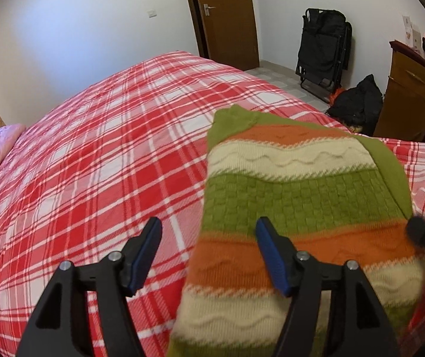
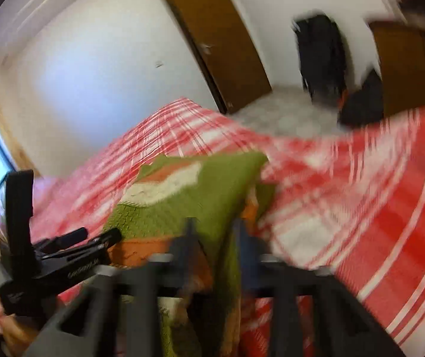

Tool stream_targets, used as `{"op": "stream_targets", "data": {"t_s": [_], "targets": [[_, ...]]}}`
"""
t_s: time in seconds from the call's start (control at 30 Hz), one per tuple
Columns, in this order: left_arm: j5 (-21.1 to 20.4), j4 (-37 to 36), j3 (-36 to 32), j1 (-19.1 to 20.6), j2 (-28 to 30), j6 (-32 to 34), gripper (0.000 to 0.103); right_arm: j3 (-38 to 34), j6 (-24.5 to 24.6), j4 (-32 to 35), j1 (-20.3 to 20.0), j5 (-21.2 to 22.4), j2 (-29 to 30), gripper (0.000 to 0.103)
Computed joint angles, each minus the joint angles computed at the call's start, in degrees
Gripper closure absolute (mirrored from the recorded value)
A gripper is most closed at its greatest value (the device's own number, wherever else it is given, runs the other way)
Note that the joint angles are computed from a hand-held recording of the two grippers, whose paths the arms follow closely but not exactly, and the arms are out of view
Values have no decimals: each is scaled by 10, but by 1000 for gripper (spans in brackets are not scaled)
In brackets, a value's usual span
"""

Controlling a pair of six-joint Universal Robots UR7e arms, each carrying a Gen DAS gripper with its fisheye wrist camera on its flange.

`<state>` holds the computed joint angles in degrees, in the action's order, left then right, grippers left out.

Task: Fold small clothes
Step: 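Lay the folded sweater down and open both grippers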

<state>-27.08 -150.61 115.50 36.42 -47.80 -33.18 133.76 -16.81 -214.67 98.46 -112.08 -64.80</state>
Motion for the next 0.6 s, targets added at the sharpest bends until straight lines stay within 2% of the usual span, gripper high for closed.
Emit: {"op": "stream_targets", "data": {"t_s": [0.13,0.23,0.33,0.4,0.5,0.6], "targets": [[-11,4,11,-4,-7,-19,34,-47,-31,52,14,-8,24,90],[-3,10,12,-4,-2,-24,34,-69,-23,92,3,-16,41,90],[-4,7,10,1,0,-21,31,-80,-17,100,-5,-23,55,91],[-2,2,8,4,3,-19,24,-83,-8,105,-15,-9,55,93],[-2,-9,7,9,6,-9,23,-88,1,113,-26,13,55,93],[-5,-16,9,10,6,-5,23,-92,-10,110,-22,0,62,93]]}}
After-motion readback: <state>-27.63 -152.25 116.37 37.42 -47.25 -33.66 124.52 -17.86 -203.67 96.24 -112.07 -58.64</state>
